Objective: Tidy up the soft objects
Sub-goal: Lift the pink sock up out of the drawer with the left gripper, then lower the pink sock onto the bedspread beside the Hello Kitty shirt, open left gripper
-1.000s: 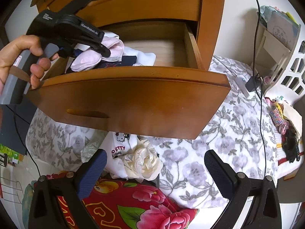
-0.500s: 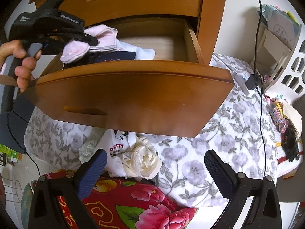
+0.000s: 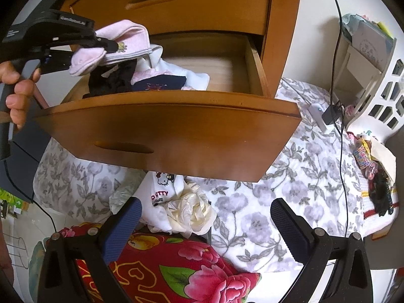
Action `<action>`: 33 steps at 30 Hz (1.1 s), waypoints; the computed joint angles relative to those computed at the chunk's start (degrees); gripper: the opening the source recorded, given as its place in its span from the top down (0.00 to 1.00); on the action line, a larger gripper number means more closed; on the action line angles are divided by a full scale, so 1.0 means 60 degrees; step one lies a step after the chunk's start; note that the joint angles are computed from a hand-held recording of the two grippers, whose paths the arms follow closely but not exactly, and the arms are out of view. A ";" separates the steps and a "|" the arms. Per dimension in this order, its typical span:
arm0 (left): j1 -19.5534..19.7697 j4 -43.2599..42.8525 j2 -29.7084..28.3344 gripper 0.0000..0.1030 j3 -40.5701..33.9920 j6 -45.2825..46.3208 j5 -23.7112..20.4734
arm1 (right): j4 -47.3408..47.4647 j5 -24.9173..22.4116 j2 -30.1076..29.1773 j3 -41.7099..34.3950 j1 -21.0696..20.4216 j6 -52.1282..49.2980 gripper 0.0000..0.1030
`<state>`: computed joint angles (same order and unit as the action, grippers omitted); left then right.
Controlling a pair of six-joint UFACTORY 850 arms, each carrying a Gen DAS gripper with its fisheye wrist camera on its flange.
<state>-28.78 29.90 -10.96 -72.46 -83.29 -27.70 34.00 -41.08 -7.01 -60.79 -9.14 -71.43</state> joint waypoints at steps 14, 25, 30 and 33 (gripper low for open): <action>-0.1525 0.3678 0.1199 0.79 -0.0186 -0.2380 -0.1637 | 0.0545 -0.0176 0.0634 0.0269 -0.0215 -0.0585 0.00; -0.2019 0.4163 0.1341 0.79 -0.0209 -0.2879 -0.2184 | 0.0921 -0.0459 0.1208 0.0580 -0.0408 -0.1153 0.00; -0.2339 0.3890 0.1428 0.79 0.0056 -0.2639 -0.2003 | 0.1025 -0.0502 0.1323 0.0625 -0.0532 -0.1244 0.00; -0.2552 0.3476 0.1343 0.79 0.0229 -0.2379 -0.1762 | 0.1033 -0.0523 0.1364 0.0642 -0.0585 -0.1238 0.00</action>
<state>-44.09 50.75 -2.91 -71.09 -97.56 -38.27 40.19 -44.21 1.17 -56.94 -12.65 -78.86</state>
